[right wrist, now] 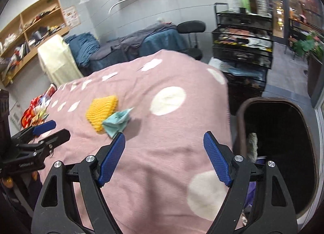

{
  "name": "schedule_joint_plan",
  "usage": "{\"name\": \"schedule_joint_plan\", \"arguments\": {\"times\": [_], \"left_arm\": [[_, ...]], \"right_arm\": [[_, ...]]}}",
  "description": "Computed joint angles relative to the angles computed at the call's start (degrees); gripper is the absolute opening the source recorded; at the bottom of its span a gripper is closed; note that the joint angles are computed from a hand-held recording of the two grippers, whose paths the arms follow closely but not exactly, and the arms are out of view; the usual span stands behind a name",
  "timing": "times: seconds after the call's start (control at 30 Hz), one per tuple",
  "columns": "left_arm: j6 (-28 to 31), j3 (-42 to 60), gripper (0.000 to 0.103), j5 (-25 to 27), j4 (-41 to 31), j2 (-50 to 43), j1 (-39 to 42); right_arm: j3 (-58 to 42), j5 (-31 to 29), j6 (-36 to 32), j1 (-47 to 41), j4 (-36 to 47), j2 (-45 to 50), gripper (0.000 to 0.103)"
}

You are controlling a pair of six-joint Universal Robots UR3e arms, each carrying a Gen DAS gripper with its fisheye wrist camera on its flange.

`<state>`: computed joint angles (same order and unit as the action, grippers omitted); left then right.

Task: Collect trash
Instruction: 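Move both tools from the bin back over the yellow net and teal cloth, then grasp the yellow foam net with the left tool while the right tool grasps the teal cloth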

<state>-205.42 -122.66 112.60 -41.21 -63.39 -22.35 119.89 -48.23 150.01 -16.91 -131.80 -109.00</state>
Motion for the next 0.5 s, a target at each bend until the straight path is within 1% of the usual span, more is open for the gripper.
{"name": "schedule_joint_plan", "arguments": {"times": [0.1,0.27,0.37,0.43,0.5], "left_arm": [[2.4,-3.7,0.093,-2.1,-2.9,5.8,6.3],[7.3,-7.7,0.093,-6.7,-4.9,11.9,15.4],[10.3,-8.8,0.092,-10.9,-5.1,12.8,19.9],[12.4,-8.7,0.091,-14.3,-5.2,12.3,22.6],[13.9,-8.2,0.09,-16.5,-5.0,10.8,24.4]], "right_arm": [[-2.8,-2.6,0.6,5.0,-1.1,3.1,0.079],[-8.6,-8.9,2.5,14.4,-4.5,10.4,0.079],[-14.7,-12.6,4.0,19.3,-3.1,16.5,0.079],[-18.7,-13.5,5.1,21.3,-1.5,20.2,0.079],[-23.8,-13.4,6.1,23.2,1.1,24.6,0.079]]}}
